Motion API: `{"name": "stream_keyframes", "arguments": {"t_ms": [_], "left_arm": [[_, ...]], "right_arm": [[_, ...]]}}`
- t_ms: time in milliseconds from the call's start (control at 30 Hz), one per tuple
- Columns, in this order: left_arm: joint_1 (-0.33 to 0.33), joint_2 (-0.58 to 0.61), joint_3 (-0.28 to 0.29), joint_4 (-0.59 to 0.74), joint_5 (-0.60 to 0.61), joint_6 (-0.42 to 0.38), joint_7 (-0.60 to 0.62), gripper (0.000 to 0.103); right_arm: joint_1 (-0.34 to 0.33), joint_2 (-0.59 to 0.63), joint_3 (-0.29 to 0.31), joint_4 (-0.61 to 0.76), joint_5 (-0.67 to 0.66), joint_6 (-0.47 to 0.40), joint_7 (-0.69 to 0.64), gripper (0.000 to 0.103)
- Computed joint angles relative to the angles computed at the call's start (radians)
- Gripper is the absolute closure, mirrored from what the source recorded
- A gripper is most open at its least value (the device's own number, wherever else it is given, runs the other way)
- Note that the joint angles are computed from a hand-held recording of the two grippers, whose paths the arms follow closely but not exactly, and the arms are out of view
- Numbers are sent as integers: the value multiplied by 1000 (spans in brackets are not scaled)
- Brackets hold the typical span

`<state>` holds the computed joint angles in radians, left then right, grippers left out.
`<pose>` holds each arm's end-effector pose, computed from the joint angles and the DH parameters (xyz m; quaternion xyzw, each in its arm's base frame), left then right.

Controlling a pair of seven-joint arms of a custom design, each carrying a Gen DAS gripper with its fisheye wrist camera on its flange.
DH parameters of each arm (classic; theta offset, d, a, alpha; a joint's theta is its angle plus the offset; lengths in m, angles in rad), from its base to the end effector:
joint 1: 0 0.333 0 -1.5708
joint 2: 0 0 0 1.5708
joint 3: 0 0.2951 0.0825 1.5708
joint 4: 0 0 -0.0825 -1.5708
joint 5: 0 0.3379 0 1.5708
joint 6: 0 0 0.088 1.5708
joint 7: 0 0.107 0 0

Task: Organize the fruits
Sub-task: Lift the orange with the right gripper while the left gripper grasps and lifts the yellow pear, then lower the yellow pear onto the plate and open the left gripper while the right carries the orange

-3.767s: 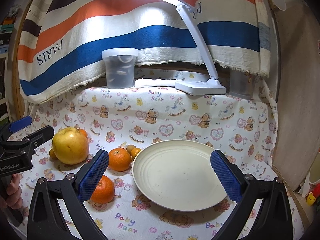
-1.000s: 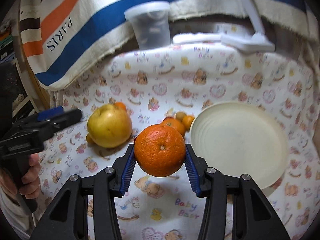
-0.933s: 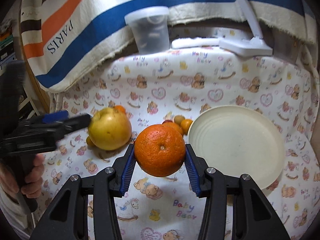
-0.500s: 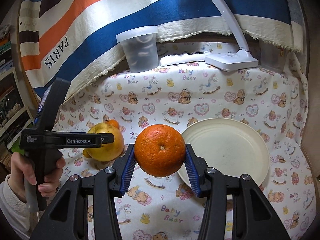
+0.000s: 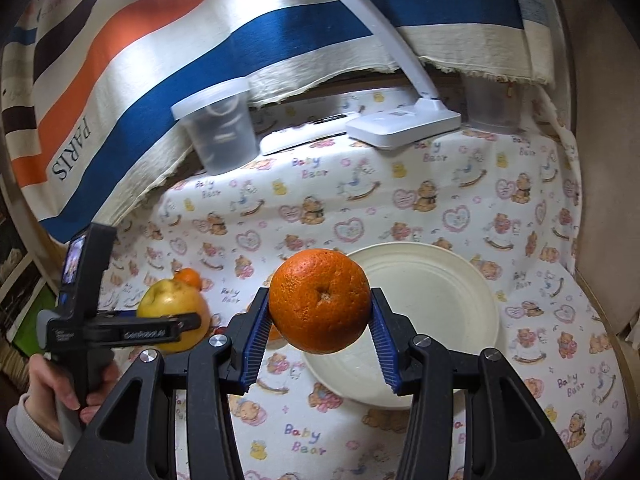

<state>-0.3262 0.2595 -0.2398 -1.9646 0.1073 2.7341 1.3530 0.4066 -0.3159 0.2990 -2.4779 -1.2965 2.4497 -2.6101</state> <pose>0.5112 -0.3185 0.4110 -0.5294 0.8087 -0.2351 0.1027 0.3252 0.2809 0.4359 -0.4726 0.7330 -0.3419 0.3500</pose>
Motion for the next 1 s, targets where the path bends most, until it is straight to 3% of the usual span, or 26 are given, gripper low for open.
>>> {"name": "stream_keyframes", "arguments": {"t_ms": [167,367,433,500,567,700,867,1000], "left_arm": [[-23,-95,16,-54,85,38,-45,15],[-14,-166,-33,-50,5,31,36,15],[-21,-166,-53,-43,-49,40,80,15],[-11,-156,-98,-52,-221,93,236,15],[-15,-122,-137,-29,-355,96,368,15],[-62,-26,-153,59,-390,41,376,15],[-184,106,-98,192,-224,41,231,15],[-252,179,-52,278,-91,37,127,15]], "right_arm": [[-5,-25,-4,-15,14,-9,1,54],[-31,-94,-12,-56,44,9,0,54],[-46,-134,-25,-84,64,34,-10,54],[-69,-168,-47,-112,82,95,-24,54],[-95,-203,-72,-149,106,155,-31,54],[-145,-256,-82,-204,162,199,-57,54],[-206,-275,-91,-246,224,247,-127,54],[-287,-272,-64,-268,225,306,-109,54]]}}
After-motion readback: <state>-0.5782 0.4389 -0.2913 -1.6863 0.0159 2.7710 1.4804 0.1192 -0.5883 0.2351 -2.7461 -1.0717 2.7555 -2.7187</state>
